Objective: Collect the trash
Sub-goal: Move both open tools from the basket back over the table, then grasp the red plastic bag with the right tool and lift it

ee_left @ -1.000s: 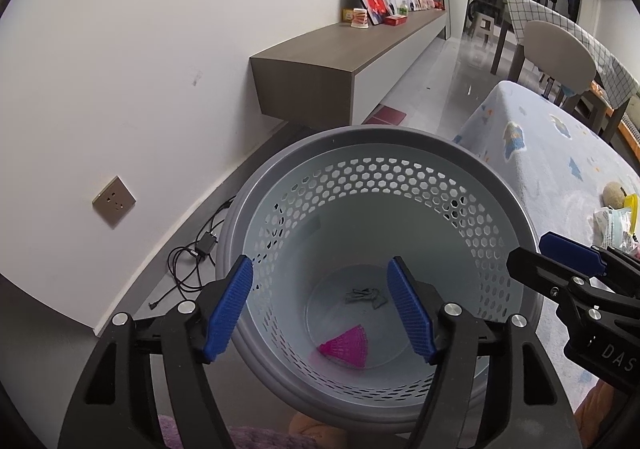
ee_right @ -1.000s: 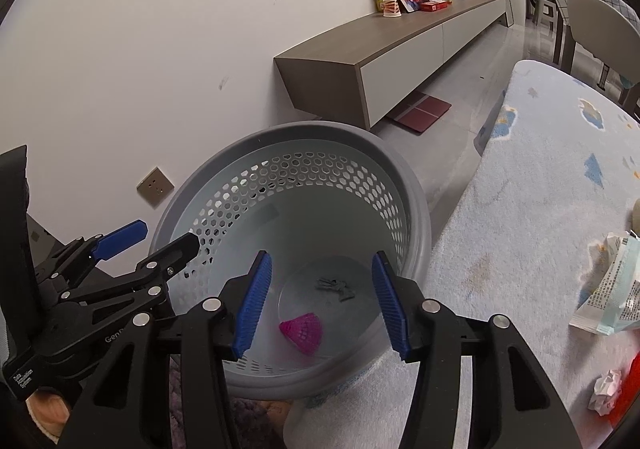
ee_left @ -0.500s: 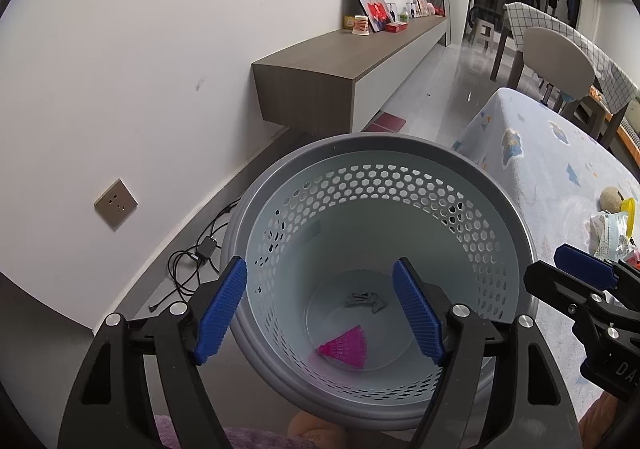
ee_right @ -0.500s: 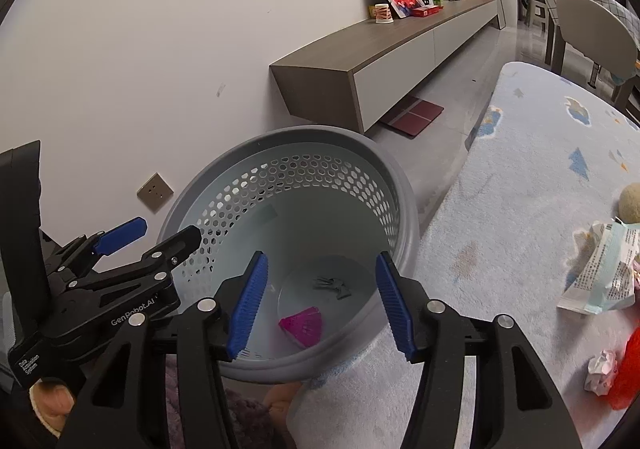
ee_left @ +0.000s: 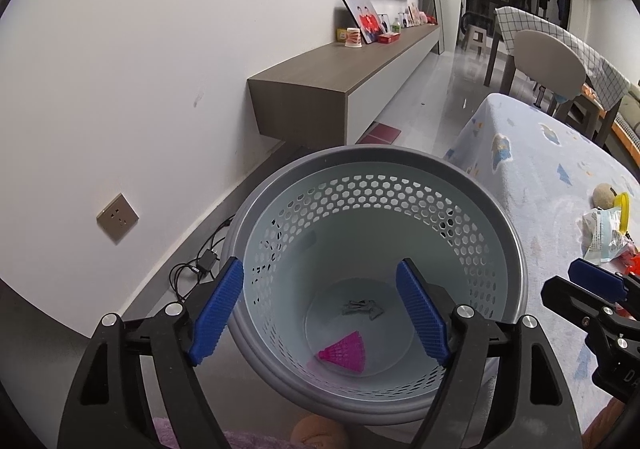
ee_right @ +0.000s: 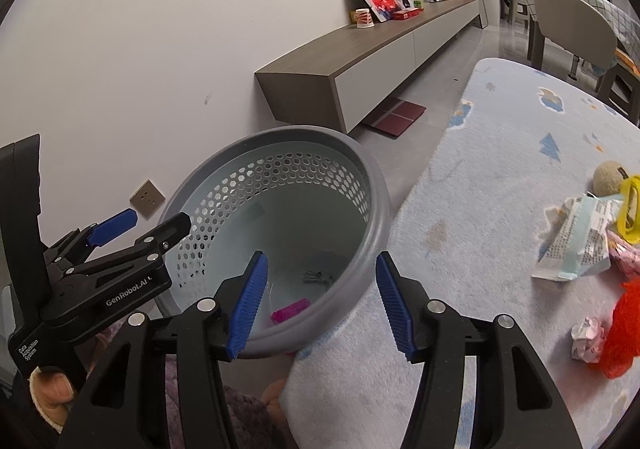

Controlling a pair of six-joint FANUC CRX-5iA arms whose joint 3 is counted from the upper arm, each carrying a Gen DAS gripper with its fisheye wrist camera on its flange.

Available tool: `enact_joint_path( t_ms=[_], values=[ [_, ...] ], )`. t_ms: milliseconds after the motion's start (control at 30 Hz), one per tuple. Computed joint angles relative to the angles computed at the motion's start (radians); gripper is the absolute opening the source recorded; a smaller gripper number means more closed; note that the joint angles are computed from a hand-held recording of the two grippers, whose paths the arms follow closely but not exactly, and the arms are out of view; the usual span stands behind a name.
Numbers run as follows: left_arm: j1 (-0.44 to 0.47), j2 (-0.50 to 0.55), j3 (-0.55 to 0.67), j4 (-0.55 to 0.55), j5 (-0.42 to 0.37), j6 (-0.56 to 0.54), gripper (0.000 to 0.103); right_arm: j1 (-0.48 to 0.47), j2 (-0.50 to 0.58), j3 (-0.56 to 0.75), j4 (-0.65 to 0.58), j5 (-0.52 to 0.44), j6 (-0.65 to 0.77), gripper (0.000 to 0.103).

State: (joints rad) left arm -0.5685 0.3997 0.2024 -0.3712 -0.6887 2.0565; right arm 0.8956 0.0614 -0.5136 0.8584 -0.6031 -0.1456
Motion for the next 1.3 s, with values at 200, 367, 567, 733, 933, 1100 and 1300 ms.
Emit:
enact_joint_path(
  t_ms=[200,367,567,733,933,1100,1300],
  values=[
    [-0.01,-0.011,-0.011,-0.006,0.018,-0.003,0.078,0.032,-0.041,-0.036,0.019,-0.063,-0.066,0.055],
    [-0.024,-0.023,-0.023,-0.017,0.034,0.002,0.079,0.064,-0.088,-0.075,0.037,-0.12,-0.126,0.055],
    [-0.038,-0.032,-0.038,-0.004,0.052,-0.012,0.08,0.118,-0.142,-0.12,0.051,-0.215,-0.204,0.055],
    [-0.058,-0.034,-0.041,0.008,0.07,-0.024,0.08,0.161,-0.178,-0.15,0.033,-0.284,-0.242,0.055],
    [-0.082,-0.03,-0.043,0.032,0.093,-0.053,0.081,0.214,-0.227,-0.189,0.006,-0.383,-0.294,0.056],
    [-0.099,-0.023,-0.042,0.055,0.11,-0.085,0.082,0.27,-0.277,-0.226,-0.041,-0.493,-0.348,0.057],
    [-0.115,-0.012,-0.035,0.079,0.126,-0.109,0.084,0.328,-0.335,-0.265,-0.107,-0.613,-0.414,0.057]
  ],
)
